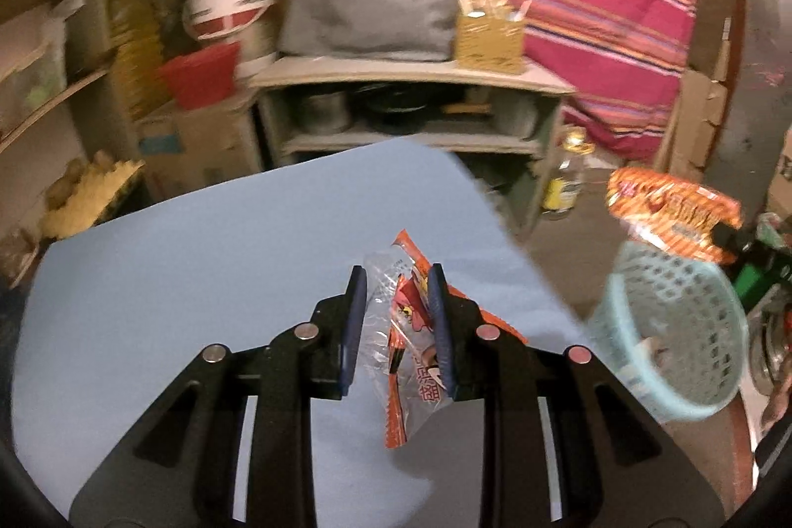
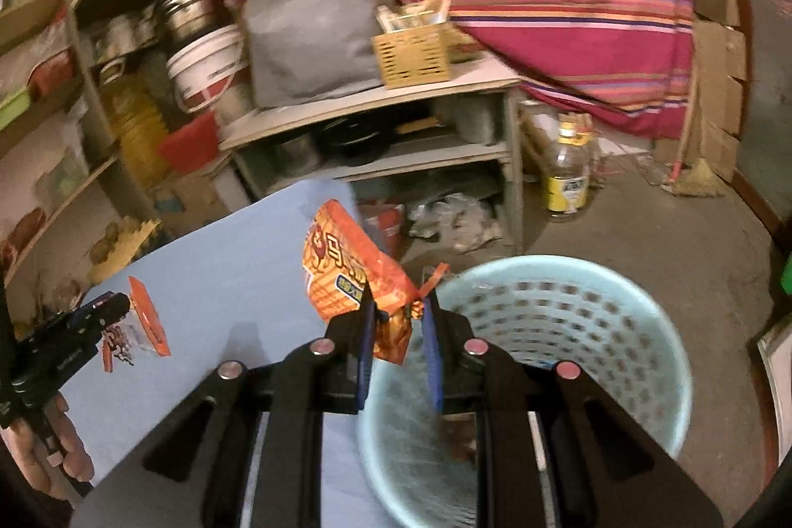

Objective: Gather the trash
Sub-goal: 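Carry the clear wrapper and orange snack bag over the basket and open both tools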

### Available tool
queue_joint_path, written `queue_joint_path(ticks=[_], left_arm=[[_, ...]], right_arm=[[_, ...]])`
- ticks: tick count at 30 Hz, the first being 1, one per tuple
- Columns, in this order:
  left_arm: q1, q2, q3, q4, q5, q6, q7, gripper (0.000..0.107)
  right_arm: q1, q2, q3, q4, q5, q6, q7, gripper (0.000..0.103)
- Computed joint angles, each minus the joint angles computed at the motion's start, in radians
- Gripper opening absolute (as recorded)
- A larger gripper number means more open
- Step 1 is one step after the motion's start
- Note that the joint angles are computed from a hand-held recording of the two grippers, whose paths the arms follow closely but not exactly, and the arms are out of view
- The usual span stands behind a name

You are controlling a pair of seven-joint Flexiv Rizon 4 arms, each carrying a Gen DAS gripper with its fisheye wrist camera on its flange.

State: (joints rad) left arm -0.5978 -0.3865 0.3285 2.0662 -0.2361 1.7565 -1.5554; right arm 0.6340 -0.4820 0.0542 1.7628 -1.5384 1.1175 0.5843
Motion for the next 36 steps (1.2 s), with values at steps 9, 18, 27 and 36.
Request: queue_joint_path(ticks=[9,18,27,36], left_arm=[[-0.037,-0.122,-0.15,-0.167,0.003,-0.009,-0.019,0.024],[-0.149,-0.281,-0.119,-0.359,0.03,-0.101,-0.069,0.038],[-0.192,-0.3,-0.033,-0.417,0.11,-0.128,-0.196,0.085],[-0.353,-0.229,0.22,-0.284,0.154,-0.063,-0.313,0.097]], right_arm=[[-0.108,0.117,0.033,0.179,-0.003,-0.005,0.044,0.018],[-0.175,0.131,0.045,0.26,0.1,0.054,-0.02,0.018],[-0.154,0.131,0.034,0.276,0.165,0.039,-0.092,0.018],[-0.131,0.088,0.021,0.231,0.152,0.069,-0.115,0.047]])
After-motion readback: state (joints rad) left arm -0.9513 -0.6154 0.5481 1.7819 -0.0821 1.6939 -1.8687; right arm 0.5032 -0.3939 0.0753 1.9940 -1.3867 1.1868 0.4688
